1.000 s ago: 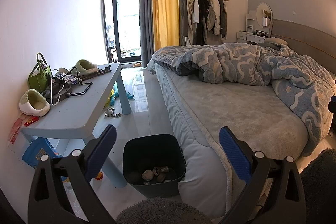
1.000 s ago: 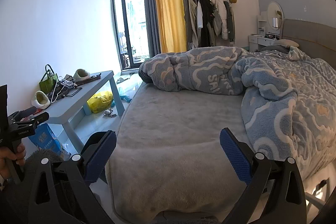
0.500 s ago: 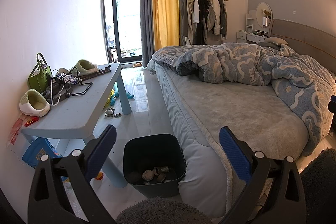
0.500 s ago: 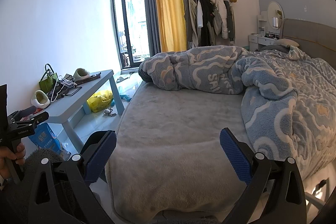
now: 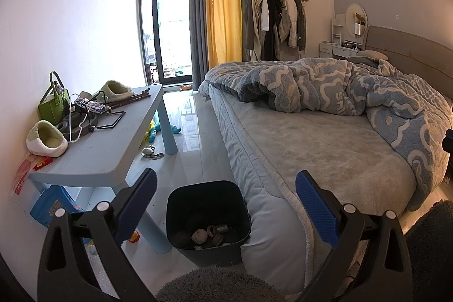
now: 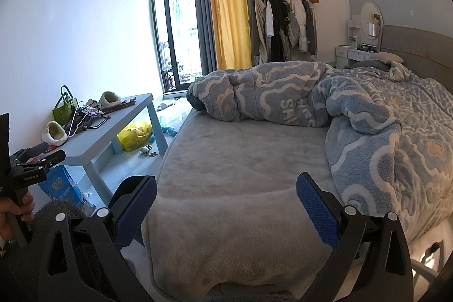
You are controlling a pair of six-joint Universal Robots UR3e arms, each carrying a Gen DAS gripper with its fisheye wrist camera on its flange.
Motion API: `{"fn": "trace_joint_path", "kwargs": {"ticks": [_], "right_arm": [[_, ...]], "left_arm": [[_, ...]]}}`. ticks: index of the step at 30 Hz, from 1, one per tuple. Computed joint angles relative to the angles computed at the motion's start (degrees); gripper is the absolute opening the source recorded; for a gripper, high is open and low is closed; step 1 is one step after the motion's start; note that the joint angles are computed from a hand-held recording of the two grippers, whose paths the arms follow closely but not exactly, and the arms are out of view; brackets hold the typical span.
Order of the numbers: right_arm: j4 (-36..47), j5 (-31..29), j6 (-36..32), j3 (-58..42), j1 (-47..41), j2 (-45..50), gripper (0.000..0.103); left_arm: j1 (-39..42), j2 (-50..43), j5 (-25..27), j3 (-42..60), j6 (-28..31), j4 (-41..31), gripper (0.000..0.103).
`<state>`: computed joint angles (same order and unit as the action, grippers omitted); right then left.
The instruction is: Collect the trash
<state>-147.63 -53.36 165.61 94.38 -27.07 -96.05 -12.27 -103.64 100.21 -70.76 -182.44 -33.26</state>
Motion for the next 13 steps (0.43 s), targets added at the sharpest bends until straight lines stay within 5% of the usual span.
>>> {"fn": "trace_joint_path", "kwargs": {"ticks": [13], "right_arm": [[0.17, -0.28, -0.08, -0.14, 0.17, 0.00, 0.100]], "left_arm": [[-0.07, -0.06, 0.24, 0.03, -0.20, -0.16, 0.100]]}}
